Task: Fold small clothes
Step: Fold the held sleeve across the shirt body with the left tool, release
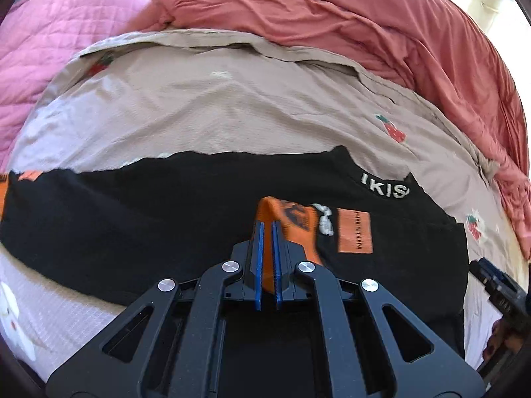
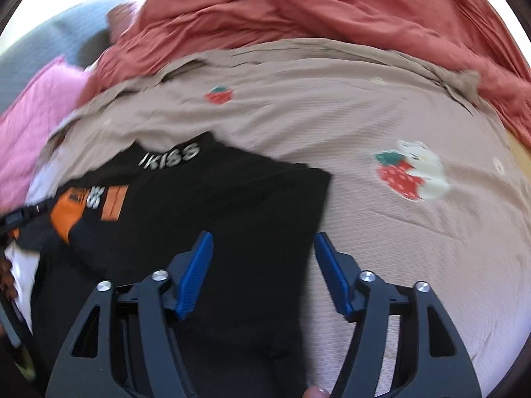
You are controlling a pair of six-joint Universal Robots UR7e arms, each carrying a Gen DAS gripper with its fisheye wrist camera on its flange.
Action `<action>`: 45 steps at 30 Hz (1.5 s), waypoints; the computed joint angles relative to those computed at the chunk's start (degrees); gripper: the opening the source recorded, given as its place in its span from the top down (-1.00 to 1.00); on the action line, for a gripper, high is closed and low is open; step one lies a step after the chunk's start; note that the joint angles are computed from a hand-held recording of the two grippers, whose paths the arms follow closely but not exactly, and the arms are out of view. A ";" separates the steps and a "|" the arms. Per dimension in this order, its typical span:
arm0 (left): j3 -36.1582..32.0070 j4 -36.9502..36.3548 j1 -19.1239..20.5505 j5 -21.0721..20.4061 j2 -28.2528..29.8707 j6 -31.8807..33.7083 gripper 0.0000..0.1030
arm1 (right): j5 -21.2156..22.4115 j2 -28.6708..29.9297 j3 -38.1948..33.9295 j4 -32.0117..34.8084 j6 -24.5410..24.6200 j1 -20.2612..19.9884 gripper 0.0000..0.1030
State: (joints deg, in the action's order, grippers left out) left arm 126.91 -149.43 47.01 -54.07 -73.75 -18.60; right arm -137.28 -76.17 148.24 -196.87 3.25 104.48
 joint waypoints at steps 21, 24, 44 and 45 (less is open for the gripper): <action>2.36 -9.46 7.12 -22.04 -1.08 5.22 0.40 | 0.52 1.52 -0.75 5.25 0.19 -1.00 -0.30; 1.76 -6.60 6.82 -18.41 -0.01 3.71 0.37 | 0.44 1.51 -0.81 5.58 0.42 -1.05 -0.30; 2.25 -0.09 1.49 -3.83 -1.57 3.31 0.92 | -0.31 -1.55 -0.38 9.74 4.42 -1.84 -0.54; 2.36 -0.98 1.58 -5.00 -2.12 2.88 0.85 | -0.41 -1.93 -0.12 8.45 4.11 -1.53 -0.54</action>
